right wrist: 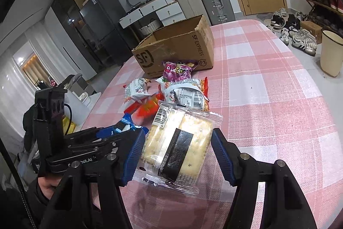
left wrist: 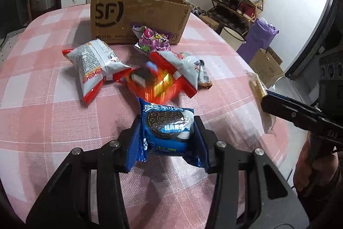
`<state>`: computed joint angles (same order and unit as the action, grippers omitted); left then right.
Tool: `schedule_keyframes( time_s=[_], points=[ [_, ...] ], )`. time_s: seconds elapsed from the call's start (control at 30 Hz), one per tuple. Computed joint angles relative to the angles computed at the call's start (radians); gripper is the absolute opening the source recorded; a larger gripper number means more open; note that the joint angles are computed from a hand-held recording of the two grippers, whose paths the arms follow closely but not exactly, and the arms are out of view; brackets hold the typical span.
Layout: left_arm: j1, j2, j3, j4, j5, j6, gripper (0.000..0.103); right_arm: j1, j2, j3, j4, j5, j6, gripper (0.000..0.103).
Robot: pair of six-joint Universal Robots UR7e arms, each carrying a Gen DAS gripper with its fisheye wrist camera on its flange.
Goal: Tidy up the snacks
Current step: 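Carry the cracker pack and blue Oreo pack over the SF box with both grippers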
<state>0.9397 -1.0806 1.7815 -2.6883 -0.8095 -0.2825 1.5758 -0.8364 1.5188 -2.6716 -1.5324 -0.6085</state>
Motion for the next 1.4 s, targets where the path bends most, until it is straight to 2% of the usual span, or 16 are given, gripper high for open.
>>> schedule_keyframes(
  time_s=[0.33, 0.6, 0.73, 0.83, 1.17, 1.4],
  points=[
    [-0.039, -0.057, 0.030, -0.013, 0.021, 0.005, 0.043, 0.019, -0.007, -0.007, -0.011, 0.011, -0.009, 0.064],
    [-0.069, -0.115, 0.004, 0.046, 0.082, 0.006, 0.043, 0.042, -0.005, -0.069, 0.070, 0.064, 0.000, 0.064],
    [-0.081, -0.132, -0.032, 0.095, 0.089, 0.020, 0.043, 0.060, 0.000, -0.105, 0.099, 0.095, -0.002, 0.064],
    [-0.091, -0.138, -0.056, 0.107, 0.091, 0.039, 0.043, 0.066, 0.009, -0.147, 0.157, 0.146, 0.007, 0.064],
    [-0.110, -0.129, -0.159, 0.134, 0.098, 0.085, 0.043, 0.115, 0.051, -0.263, 0.189, 0.184, -0.020, 0.065],
    [-0.107, -0.087, -0.287, 0.180, 0.123, 0.116, 0.043, 0.149, 0.115, -0.395, 0.212, 0.197, -0.032, 0.065]
  ],
)
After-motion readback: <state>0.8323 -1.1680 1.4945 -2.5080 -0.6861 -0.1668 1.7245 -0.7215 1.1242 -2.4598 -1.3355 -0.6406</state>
